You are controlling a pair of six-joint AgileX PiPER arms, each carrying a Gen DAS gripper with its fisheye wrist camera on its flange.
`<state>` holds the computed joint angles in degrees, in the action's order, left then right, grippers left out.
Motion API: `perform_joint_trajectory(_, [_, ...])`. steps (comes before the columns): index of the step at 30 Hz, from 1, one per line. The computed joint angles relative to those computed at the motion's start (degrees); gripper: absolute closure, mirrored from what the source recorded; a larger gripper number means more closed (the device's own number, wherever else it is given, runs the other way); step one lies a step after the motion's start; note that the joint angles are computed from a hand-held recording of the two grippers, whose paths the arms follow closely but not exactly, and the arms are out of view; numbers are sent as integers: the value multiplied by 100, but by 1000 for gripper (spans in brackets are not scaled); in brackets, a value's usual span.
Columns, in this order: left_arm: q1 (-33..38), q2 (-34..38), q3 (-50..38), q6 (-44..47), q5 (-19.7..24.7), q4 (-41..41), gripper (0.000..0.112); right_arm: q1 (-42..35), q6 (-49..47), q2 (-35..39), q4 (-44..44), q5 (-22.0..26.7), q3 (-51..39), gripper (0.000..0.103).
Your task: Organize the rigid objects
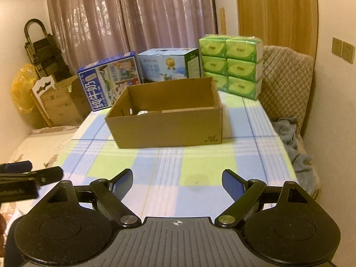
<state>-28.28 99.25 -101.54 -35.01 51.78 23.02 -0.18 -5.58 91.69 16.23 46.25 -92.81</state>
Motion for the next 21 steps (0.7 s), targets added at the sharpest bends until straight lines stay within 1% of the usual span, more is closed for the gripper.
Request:
perform_joint_trajectory(4, [-110, -145, 203, -68, -66, -38, 18, 182, 31, -189, -199, -47, 209, 19])
perform_joint_trajectory(8, [-167, -132, 216, -76, -63, -29, 18, 236, 46, -269, -158, -77, 343, 19])
perform_joint_trajectory(21, [-134, -125, 243, -104, -111, -65, 18, 201, 65, -277, -161, -91, 361, 19])
